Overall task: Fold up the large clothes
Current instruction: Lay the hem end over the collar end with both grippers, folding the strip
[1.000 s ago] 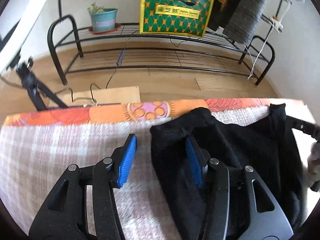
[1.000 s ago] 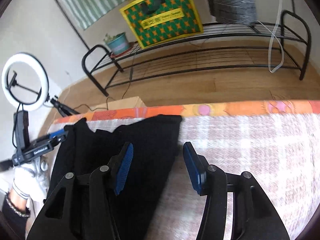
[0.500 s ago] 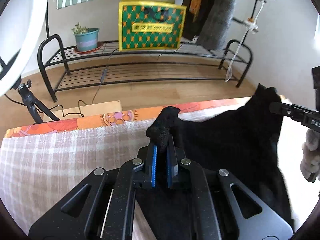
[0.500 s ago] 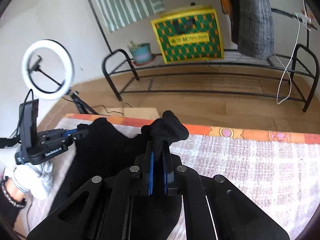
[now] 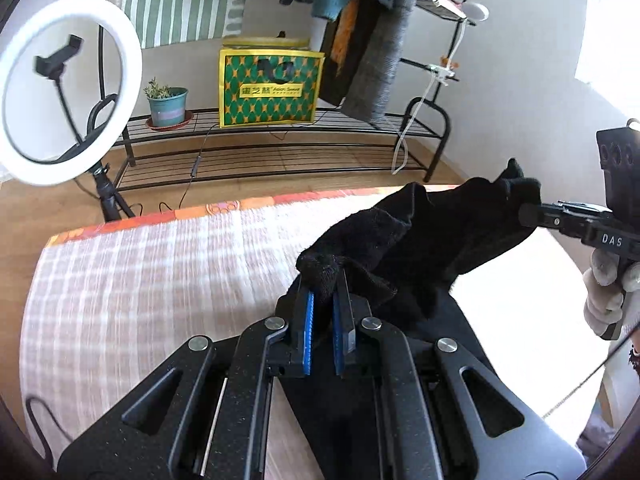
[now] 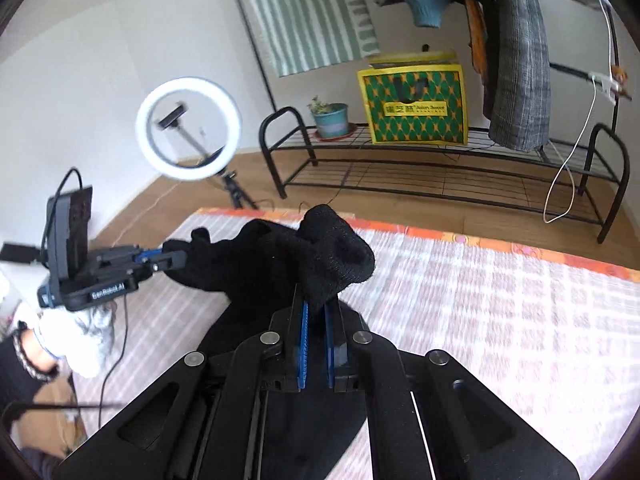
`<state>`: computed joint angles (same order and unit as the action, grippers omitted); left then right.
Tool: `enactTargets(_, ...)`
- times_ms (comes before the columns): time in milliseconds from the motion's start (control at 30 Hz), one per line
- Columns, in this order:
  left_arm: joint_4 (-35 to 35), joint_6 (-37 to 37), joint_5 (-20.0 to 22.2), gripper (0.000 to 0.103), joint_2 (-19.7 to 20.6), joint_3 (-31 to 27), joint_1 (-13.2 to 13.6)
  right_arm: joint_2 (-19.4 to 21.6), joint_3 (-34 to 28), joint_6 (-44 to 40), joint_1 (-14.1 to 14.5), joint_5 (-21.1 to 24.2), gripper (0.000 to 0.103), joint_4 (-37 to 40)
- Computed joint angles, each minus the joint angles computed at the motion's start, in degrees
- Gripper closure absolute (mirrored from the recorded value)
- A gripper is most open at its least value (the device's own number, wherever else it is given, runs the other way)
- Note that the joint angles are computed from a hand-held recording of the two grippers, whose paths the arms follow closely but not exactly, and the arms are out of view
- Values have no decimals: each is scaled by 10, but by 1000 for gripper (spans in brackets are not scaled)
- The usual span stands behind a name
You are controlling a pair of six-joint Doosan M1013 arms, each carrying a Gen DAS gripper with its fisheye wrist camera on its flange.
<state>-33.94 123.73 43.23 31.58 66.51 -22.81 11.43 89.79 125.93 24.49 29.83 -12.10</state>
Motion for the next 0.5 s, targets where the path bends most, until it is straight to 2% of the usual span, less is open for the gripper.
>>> enactTargets(200, -3, 10, -8, 98, -67, 99, 2, -27, 25, 60, 54, 47, 98, -66)
enactTargets(267, 5, 12, -10, 98, -86, 130, 0, -35, 38, 70, 69, 49, 98, -65)
enactTargets(367, 23, 16, -21, 98, -109, 170, -3, -42, 51, 94, 90, 57, 98, -78)
enactTargets(500, 41, 13, -32, 98, -126, 202, -6, -38, 55, 122, 117, 97, 98, -110)
